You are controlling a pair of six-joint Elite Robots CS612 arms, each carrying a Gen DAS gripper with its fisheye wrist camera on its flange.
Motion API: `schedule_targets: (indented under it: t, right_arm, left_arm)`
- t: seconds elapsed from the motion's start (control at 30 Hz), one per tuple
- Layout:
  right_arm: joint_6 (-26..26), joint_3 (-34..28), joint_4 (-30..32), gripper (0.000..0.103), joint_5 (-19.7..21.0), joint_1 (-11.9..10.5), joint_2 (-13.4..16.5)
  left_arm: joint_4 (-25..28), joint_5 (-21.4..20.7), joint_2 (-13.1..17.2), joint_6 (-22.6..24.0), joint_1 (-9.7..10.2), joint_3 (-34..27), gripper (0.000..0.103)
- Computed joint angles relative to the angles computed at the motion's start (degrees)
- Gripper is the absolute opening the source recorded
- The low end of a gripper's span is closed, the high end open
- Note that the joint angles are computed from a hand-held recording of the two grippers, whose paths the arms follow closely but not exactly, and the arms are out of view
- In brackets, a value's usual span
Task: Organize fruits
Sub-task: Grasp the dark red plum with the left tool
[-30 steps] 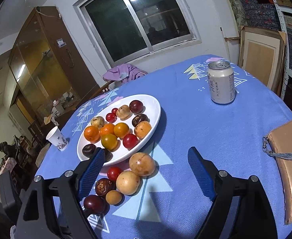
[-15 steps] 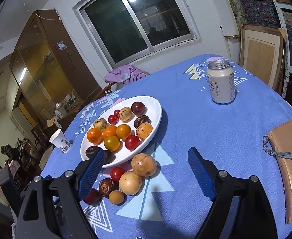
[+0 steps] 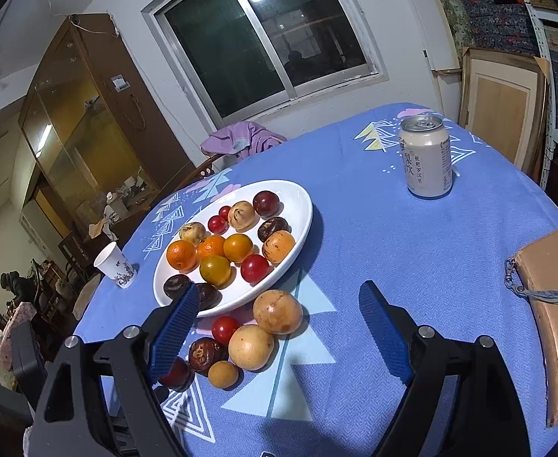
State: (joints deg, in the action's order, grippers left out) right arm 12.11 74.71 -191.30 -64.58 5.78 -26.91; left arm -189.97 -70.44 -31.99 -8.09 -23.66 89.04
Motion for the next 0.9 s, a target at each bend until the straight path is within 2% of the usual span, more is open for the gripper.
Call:
schedule_targets:
  t: [0.13,0.2,0.23,0.27,0.43,0.53,0.63,0.73,0.9]
  right_arm:
    - [-0.14,-0.04,0.05,0.086,-0.17,0.06,0.01]
    - [-0.2,-0.03,0.24,0.086,-0.14,0.06,-0.01]
    - [-0.26,-0.06,0.39,0.086,-0.15,0.07,-0.02]
    - [-0.32,-0.01,0.46,0.086,-0.18,0.1,-0.06]
    - [-0.81,-0.15,1.02,0.086,-0.26,0.22,-0.06]
    - [-1.08,-0.33,1.54,0.086,-0.23,0.24,0.04]
    - [-1.16,-0.53,2.07,0.086,-0.31,0.22,0.19]
    - [-2.64,-1.12,3.99,0.086,-0.66,0.35,0.42]
    - [-4.31,-2.81,9.87,0.085,1.55,0.45,1.12]
  left_arm:
    - [0.13,-0.93,0.3,1.97,-0.38,-0.55,0.097]
    - [0.26,-2.08,0.44,2.56,-0.43,-0.89,0.091]
    - [0.77,-2.85,0.45,2.82,-0.42,-1.06,0.08]
    - [1.88,-4.07,0.51,2.94,-0.29,-1.45,0.074]
    - [5.64,-8.93,0.72,1.6,0.61,-2.89,0.056]
    - [4.88,-10.03,0.81,-0.64,1.13,-2.88,0.038]
    - [4.74,-12.3,0.6,-3.14,1.95,-2.61,0.038]
    - [3.48,-8.31,0.13,-3.64,1.63,-1.49,0.037]
    - [2.38,-7.55,-0.25,-7.07,2.43,-1.04,0.037]
